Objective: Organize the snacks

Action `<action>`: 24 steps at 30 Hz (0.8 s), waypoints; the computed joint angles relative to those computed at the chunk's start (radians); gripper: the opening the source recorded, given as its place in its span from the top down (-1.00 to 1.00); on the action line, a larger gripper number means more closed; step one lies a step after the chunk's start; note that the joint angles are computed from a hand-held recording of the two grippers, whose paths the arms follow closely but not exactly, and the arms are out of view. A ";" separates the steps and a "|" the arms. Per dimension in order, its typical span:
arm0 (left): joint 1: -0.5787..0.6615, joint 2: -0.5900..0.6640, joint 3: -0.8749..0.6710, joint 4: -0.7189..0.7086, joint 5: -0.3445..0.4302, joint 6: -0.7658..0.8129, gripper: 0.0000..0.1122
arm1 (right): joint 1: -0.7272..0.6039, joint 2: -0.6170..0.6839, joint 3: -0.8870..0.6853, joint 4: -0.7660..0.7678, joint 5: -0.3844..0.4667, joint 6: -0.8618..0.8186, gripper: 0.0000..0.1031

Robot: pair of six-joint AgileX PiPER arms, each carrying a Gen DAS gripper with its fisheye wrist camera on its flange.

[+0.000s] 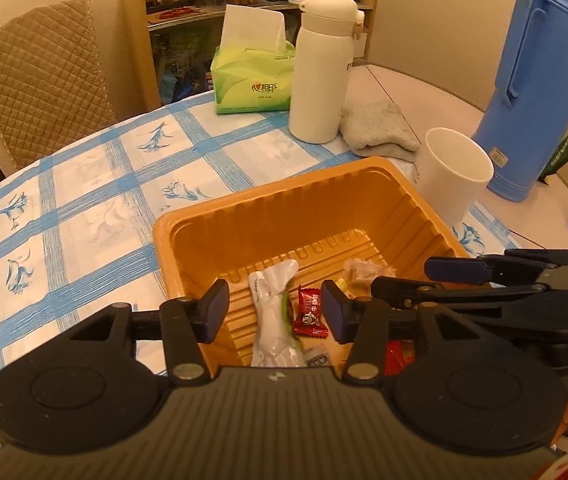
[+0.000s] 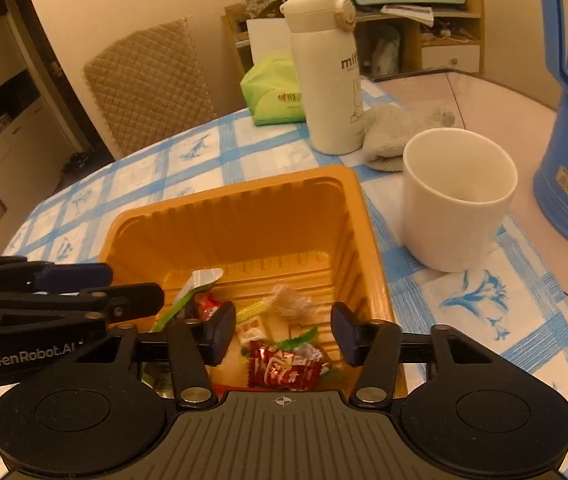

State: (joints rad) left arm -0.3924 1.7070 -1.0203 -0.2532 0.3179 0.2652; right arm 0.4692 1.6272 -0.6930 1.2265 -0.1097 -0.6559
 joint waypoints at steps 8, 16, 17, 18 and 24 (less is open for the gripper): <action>-0.005 -0.034 0.031 0.053 -0.014 -0.073 0.08 | 0.007 -0.036 0.022 0.110 -0.009 -0.104 -0.23; -0.014 -0.101 0.081 0.134 -0.022 -0.200 -0.12 | 0.014 -0.108 0.070 0.078 -0.002 -0.060 -0.33; -0.016 -0.109 0.086 0.153 -0.020 -0.224 -0.14 | 0.016 -0.118 0.077 0.078 0.000 -0.060 -0.35; -0.018 -0.119 0.094 0.185 -0.019 -0.262 -0.15 | 0.019 -0.129 0.085 0.079 0.001 -0.060 -0.39; -0.028 -0.204 0.149 0.272 0.009 -0.354 -0.21 | 0.070 -0.214 0.141 0.187 -0.035 -0.146 -0.73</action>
